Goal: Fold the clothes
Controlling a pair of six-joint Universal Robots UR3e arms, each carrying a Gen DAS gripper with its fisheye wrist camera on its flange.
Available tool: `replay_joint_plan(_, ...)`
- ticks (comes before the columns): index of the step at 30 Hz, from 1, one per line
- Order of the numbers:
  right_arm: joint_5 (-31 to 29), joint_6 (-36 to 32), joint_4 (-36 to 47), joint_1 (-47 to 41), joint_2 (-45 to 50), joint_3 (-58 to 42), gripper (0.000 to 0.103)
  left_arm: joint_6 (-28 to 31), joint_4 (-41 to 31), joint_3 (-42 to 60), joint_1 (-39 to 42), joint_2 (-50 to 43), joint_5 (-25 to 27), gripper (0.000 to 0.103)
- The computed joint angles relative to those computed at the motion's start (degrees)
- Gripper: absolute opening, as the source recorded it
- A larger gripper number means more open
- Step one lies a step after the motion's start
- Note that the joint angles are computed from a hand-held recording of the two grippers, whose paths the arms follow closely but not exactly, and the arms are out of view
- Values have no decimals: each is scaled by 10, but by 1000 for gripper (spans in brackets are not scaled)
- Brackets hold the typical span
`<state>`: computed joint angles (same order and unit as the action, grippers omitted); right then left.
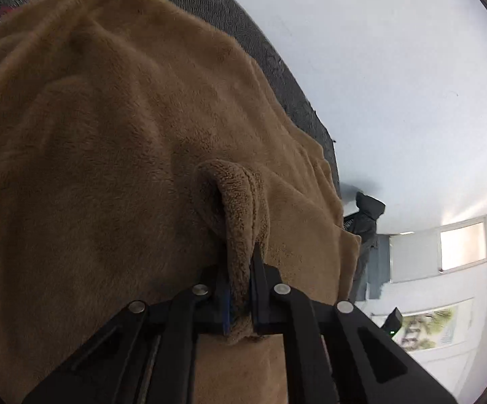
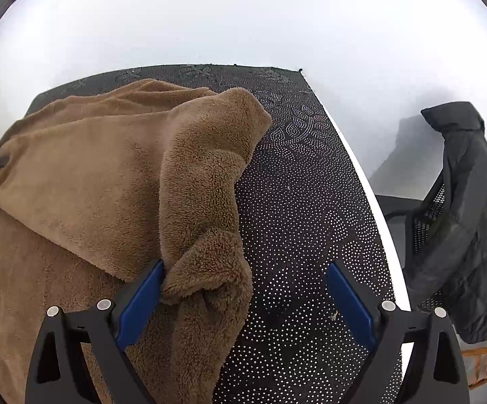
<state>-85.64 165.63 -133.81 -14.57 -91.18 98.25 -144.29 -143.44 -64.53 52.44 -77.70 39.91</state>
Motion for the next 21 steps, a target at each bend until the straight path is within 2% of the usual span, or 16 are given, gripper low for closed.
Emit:
replay_joint_plan(2,10,-1,1,-7,-5,6,96,52,-67,40,42,23,3,10)
replay_joint_plan(5,27,-14,12,-13,-4,-1,96,87,-91,101,71,39,40,10)
replay_joint_plan(8,39,-31,44,-16,-1,-29,96,23,0,67,17,51,96,11)
replay_joint_plan(10,38,-44,51,-15,-3,-44,96,-5,53,37,-10,57,120,16)
replay_joint_plan(11,33,-50,47,-14,-5,-49,96,-2,54,36,-3,60,120,17)
replay_joint_plan(16,-3,-35,43,-24,19,-110,96,26,42,52,50,79,104,37)
replay_joint_plan(19,3,-32,68,-30,31,-124,96,29,36,80,67,91,71,56)
replay_joint_plan(21,4,-38,81,-29,39,-122,96,15,60,71,39,90,58,72)
